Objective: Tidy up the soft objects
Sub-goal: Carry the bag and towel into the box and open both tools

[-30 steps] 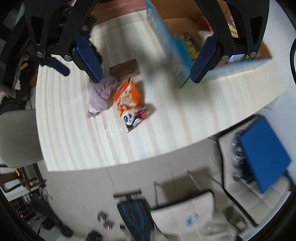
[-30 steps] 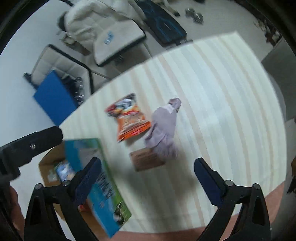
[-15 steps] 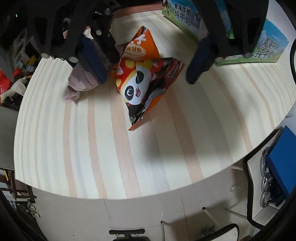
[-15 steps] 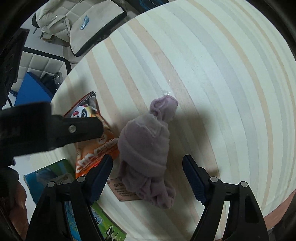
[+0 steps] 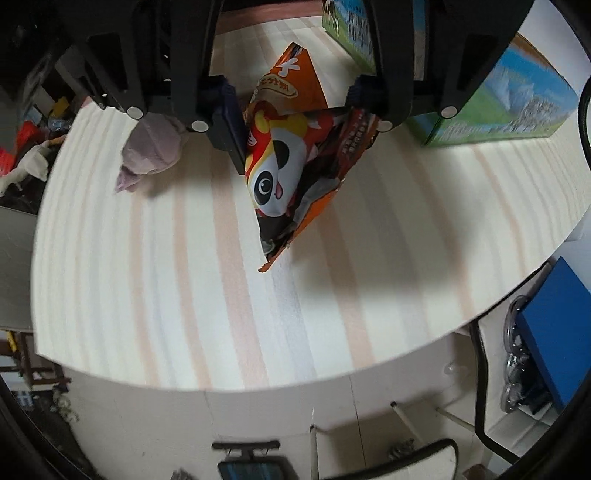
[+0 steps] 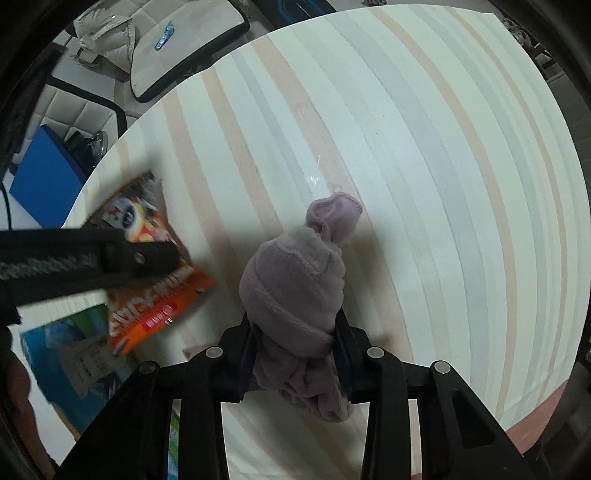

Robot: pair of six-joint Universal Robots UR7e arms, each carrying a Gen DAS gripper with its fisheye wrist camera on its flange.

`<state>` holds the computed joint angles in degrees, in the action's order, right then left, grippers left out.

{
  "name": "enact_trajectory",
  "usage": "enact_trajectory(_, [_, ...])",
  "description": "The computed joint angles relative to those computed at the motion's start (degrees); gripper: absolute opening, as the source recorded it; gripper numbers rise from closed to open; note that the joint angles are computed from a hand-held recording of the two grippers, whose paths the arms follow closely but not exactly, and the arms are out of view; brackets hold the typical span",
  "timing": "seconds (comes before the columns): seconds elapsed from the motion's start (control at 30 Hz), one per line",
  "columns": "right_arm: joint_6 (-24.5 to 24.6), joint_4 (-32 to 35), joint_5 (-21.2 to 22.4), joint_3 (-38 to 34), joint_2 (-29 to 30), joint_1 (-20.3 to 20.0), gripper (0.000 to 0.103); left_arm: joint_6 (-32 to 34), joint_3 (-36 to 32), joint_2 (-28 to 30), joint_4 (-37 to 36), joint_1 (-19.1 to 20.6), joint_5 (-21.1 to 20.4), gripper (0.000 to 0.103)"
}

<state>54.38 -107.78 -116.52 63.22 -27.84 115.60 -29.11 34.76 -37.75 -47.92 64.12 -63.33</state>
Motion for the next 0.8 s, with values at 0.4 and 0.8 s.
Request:
enact_trajectory(0.4, [-9.1,-4.61,2.69,-1.88,-3.12,11.26,0.038,2.07,16.19,-26.73,-11.38,-6.06,0.83,0.042])
enact_trajectory(0.8, [-12.38,1.19,8.59,-14.06,6.75,19.89,0.038,-5.57,23.69,-41.23,-7.03,-1.95,0.89,0.042])
